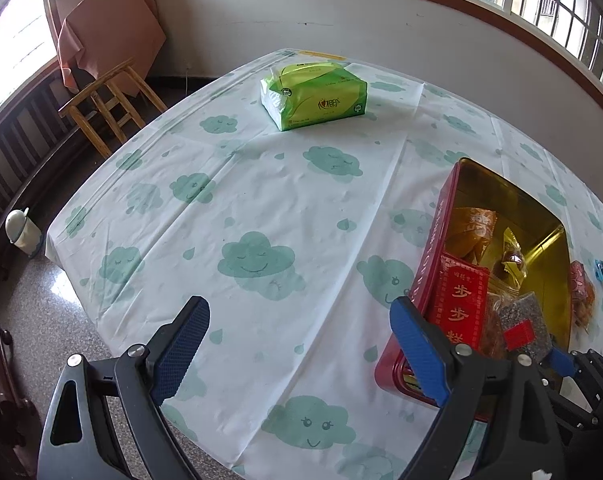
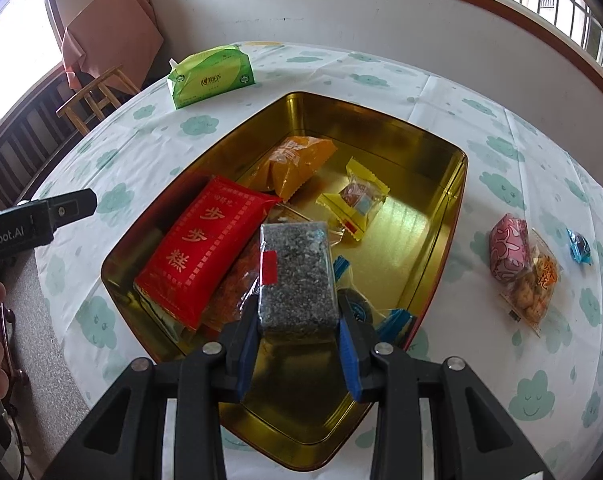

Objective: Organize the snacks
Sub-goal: 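Lower the grey package into the tin and open the right gripper, then grasp the blue-wrapped candy on the cloth with the right gripper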

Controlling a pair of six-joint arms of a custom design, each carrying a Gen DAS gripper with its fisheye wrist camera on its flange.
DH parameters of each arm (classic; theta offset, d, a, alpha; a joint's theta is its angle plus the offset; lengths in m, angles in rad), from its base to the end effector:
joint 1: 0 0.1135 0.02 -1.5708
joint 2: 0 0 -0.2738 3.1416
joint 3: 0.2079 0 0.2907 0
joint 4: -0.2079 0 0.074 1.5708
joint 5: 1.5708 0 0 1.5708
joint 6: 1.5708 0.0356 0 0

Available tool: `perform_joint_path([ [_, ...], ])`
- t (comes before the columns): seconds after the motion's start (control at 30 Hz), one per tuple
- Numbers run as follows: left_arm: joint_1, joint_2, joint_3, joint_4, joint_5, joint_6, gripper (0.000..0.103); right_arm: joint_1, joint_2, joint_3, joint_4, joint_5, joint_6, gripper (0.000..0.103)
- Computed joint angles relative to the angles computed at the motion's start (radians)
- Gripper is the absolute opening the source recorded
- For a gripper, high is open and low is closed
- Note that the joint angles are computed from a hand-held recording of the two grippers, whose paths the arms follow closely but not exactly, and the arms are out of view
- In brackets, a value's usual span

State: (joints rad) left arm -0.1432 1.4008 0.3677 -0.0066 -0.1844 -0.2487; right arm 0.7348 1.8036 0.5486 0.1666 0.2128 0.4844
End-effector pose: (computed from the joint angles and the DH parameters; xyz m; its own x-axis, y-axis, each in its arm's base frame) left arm 0.2247 -0.0258 0.0758 -0.8391 -0.1235 -0.5298 -0.1632 0.9862 0.0286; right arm 0.2121 0.1815 0.0318 -0.8530 -0.1573 -0.4977 -0.2095 0.9765 0.0505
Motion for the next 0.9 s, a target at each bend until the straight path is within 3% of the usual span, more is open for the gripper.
perform_joint_path([
  [0.47, -0.04, -0.005, -0.002, 0.002, 0.01, -0.018, 0.09, -0.018, -0.017, -0.027, 0.044, -0.017, -0.012, 0.04],
  [0.7, -0.07, -0.01, -0.002, 0.001, 0.008, -0.03, 0.09, -0.068, -0.197, -0.148, 0.105, -0.047, -0.037, 0.044],
  [0.9, -0.103, -0.016, 0.003, -0.005, -0.005, -0.045, 0.09, -0.217, -0.37, -0.259, 0.092, -0.044, -0.126, 0.045],
])
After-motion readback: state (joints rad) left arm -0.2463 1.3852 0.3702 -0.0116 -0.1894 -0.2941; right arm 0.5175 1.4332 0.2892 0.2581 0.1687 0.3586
